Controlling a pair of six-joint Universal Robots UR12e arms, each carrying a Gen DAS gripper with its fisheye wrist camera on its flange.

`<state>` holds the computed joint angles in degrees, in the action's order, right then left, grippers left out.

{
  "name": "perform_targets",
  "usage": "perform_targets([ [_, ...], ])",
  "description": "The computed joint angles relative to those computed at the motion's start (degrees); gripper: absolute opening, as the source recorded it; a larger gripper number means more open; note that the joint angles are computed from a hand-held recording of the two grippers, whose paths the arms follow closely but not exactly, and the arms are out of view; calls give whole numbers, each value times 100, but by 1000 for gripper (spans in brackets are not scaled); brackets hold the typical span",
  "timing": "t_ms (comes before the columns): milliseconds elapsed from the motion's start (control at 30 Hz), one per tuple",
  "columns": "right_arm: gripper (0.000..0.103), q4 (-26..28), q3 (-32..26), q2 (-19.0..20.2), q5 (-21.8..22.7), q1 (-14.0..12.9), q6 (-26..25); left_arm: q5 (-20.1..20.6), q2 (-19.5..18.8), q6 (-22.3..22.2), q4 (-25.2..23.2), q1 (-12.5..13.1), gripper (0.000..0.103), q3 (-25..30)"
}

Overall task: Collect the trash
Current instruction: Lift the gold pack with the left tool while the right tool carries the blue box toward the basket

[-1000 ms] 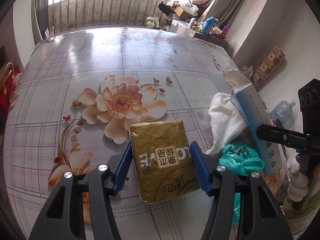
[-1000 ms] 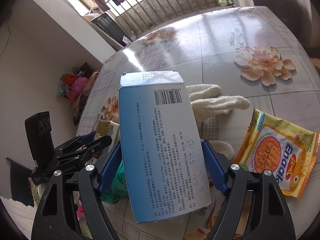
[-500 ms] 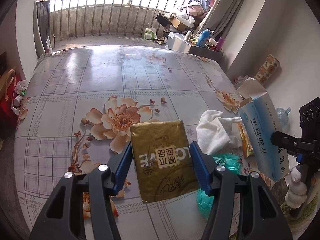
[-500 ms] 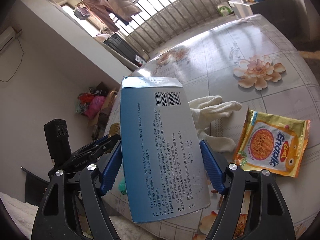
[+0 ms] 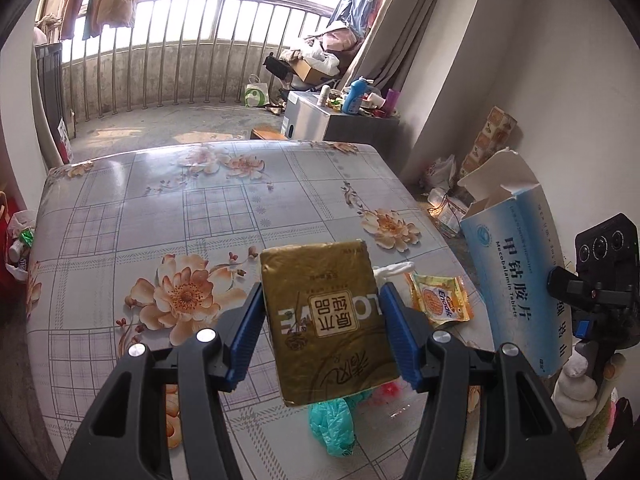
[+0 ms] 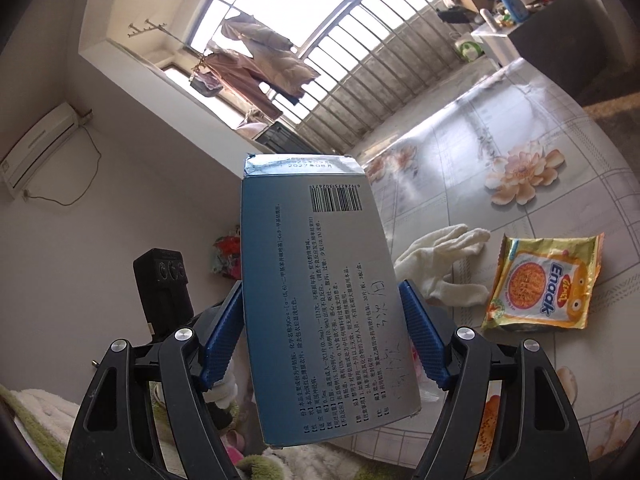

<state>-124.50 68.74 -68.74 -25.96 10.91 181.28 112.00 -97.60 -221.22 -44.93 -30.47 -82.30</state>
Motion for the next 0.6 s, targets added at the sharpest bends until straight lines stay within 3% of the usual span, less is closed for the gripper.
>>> perform_targets([
  [133, 71, -1057, 264, -74, 92, -195, 815, -246, -272, 396, 51, -7, 57, 424],
  [333, 71, -2967, 568, -15, 58, -506, 2739, -818, -858, 1085, 32, -10, 57, 1273],
  [500, 71, -3808, 919, -153, -526, -739, 3641, -1503, -1461, 1482, -325, 19, 57, 2173],
  [600, 71, -3971, 1156, -288, -974, -868, 3874, -1811, -1910, 1754, -682, -10, 57, 2876],
])
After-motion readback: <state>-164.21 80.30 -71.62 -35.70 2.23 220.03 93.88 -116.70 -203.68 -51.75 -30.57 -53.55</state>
